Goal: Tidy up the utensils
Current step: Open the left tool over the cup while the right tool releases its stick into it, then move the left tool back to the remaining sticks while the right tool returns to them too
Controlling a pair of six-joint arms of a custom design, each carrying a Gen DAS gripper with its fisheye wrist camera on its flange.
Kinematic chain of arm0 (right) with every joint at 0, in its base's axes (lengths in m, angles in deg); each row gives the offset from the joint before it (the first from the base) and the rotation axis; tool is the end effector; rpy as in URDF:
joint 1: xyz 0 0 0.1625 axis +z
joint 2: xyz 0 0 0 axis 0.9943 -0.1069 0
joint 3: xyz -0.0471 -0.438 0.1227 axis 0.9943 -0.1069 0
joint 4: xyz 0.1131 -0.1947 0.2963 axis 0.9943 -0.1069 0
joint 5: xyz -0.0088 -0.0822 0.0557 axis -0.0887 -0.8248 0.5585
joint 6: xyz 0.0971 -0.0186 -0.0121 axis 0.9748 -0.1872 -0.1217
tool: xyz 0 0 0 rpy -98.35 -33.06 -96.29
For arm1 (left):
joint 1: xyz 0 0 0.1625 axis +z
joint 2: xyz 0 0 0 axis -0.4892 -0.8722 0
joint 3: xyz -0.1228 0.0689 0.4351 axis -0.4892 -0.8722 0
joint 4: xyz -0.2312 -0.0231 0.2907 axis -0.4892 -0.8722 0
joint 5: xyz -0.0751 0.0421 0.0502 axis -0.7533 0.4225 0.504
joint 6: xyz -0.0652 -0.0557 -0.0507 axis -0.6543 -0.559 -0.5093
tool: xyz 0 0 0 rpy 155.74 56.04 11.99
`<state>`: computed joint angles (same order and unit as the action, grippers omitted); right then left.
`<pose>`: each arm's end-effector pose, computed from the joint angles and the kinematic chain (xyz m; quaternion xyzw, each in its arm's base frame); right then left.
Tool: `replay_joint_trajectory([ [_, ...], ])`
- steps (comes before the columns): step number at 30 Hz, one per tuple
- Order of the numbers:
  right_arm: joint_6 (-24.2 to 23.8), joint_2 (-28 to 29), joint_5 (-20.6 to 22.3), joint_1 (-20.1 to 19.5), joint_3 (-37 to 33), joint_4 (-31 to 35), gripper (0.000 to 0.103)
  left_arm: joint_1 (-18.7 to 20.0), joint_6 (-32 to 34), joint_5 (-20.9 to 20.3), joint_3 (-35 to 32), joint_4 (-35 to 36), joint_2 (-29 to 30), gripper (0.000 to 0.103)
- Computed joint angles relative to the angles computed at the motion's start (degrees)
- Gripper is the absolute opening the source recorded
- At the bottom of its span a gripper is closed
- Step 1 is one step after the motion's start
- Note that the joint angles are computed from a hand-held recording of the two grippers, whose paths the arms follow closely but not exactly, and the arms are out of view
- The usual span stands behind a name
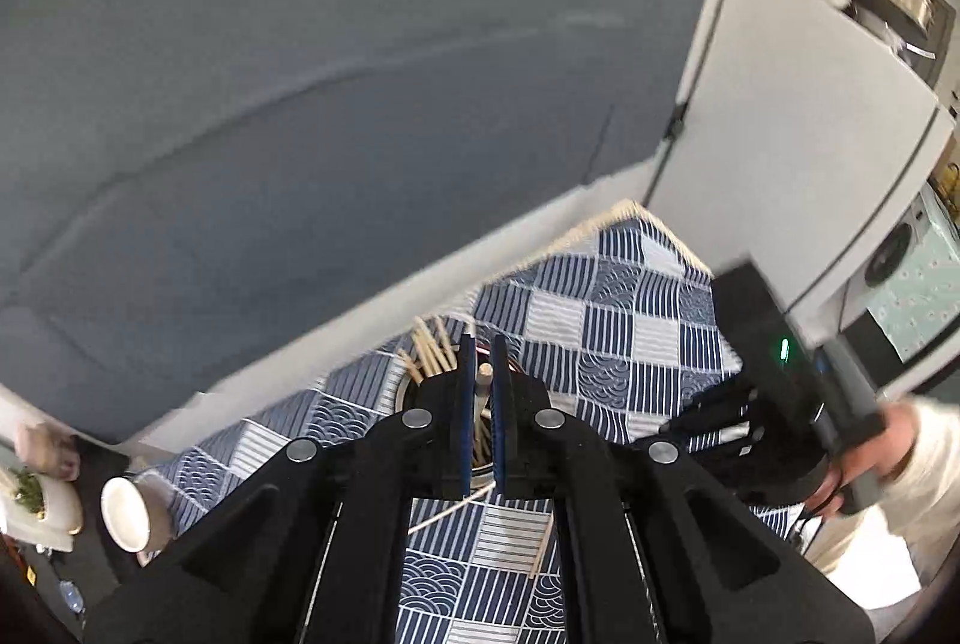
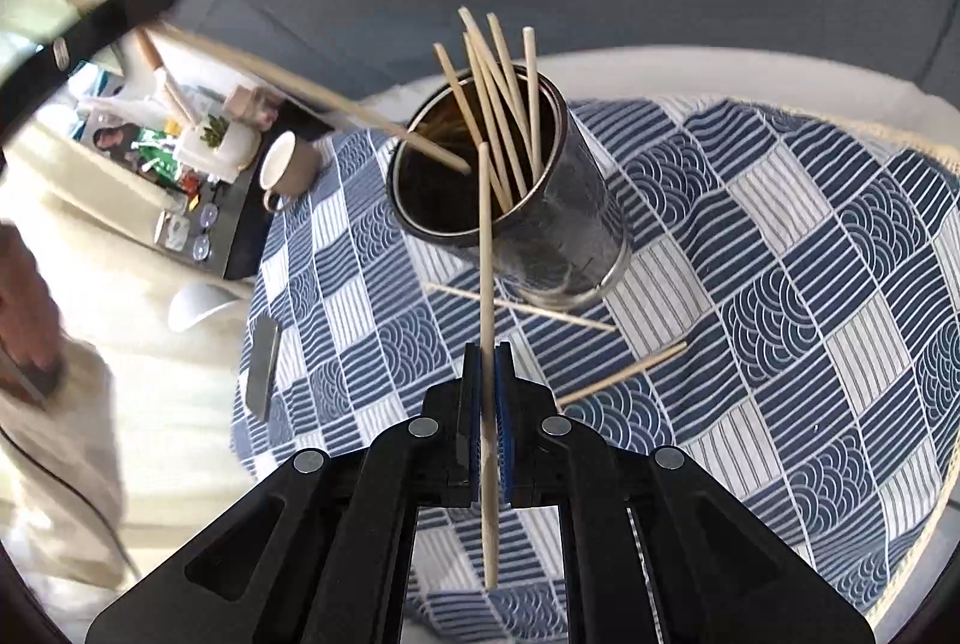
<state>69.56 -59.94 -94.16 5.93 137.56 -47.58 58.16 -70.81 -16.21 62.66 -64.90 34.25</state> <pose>0.1096 -0.5492 0.4013 0.1631 -0.9799 0.0146 0.1138 -0.5404 -0.5197 0.1371 0.3409 0.8828 -0.1978 0.2554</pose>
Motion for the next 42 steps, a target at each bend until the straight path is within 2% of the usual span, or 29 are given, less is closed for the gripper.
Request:
replay_joint_trajectory([
  [5, 4.95, 5.11, -2.54, 1.37, -8.69, 8.36, 0.005, 2.32, -0.01, -3.65, 2.55, -4.0, 0.64, 0.005],
  [7, 6.53, 6.97, -1.88, 1.51, -11.94, 11.32, 0.005, 3.07, 0.17, -4.55, 3.14, -4.77, 0.71, 0.005],
  [14, 9.72, 14.36, -5.74, 2.95, -21.57, 16.04, 0.008, 4.35, 0.17, -5.77, 5.17, -7.59, 0.31, 0.007],
  [15, 9.31, 15.03, -6.56, 3.22, -22.13, 15.47, 0.009, 4.35, 0.08, -5.49, 5.65, -7.62, 0.16, 0.011],
  [17, 8.65, 15.84, -6.07, 3.41, -22.83, 14.63, 0.01, 4.26, 0.08, -4.94, 6.49, -7.31, -0.27, 0.028],
  [18, 8.19, 15.99, -5.84, 3.55, -22.92, 13.82, 0.016, 4.05, -0.15, -3.99, 7.19, -7.22, -0.58, 0.045],
  [19, 7.49, 15.83, -5.46, 3.64, -22.71, 12.63, 0.046, 3.82, -0.32, -2.98, 8.01, -7.47, -0.96, 0.052],
  [20, 6.68, 15.47, -5.6, 3.75, -22.24, 11.18, 0.066, 3.6, -0.53, -2.08, 9.05, -8.17, -1.47, 0.063],
  [21, 5.58, 14.87, -5.75, 3.81, -21.25, 8.92, 0.089, 3.54, -0.63, -1.72, 9.73, -8.72, -1.9, 0.066],
  [23, 3.5, 13.53, -5.68, 3.77, -19.53, 5.02, 0.087, 3.47, -2.07, -0.97, 11.32, -8.97, -2.97, 0.075],
  [24, 3.16, 13.09, -4.74, 3.36, -19.64, 5.03, 0.087, 3.48, -2.51, -0.67, 11.85, -9.02, -3.3, 0.085],
  [25, 3.08, 12.62, -4.5, 2.99, -19.63, 4.86, 0.087, 3.53, -3.1, 0.01, 12.66, -9.24, -3.67, 0.091],
  [28, 0.73, 10.49, -6.3, 2.02, -17.35, 0.71, 0.088, 3.79, -6.34, 0.67, 15.47, -9.65, -5.09, 0.094],
  [31, -2.85, 7.29, -10.17, 0.02, -10.66, -10.85, 0.091, 4.4, -10.42, 1.5, 18.82, -8.97, -6.46, 0.095],
  [35, -9.05, 4.8, -18.31, -4.9, 0.66, -29.37, 0.091, 5.72, -16.45, 0.91, 23.57, -6.93, -7.97, 0.096],
  [38, -12.52, 4.31, -22.72, -8.95, 6.44, -37.61, 0.091, 6.37, -20.29, -0.05, 27.25, -5.12, -8.7, 0.096],
  [42, -16.77, 2.94, -22.88, -12.88, 12.44, -46.36, 0.09, 6.32, -23.88, -0.04, 31.11, -4.27, -8.9, 0.096],
])
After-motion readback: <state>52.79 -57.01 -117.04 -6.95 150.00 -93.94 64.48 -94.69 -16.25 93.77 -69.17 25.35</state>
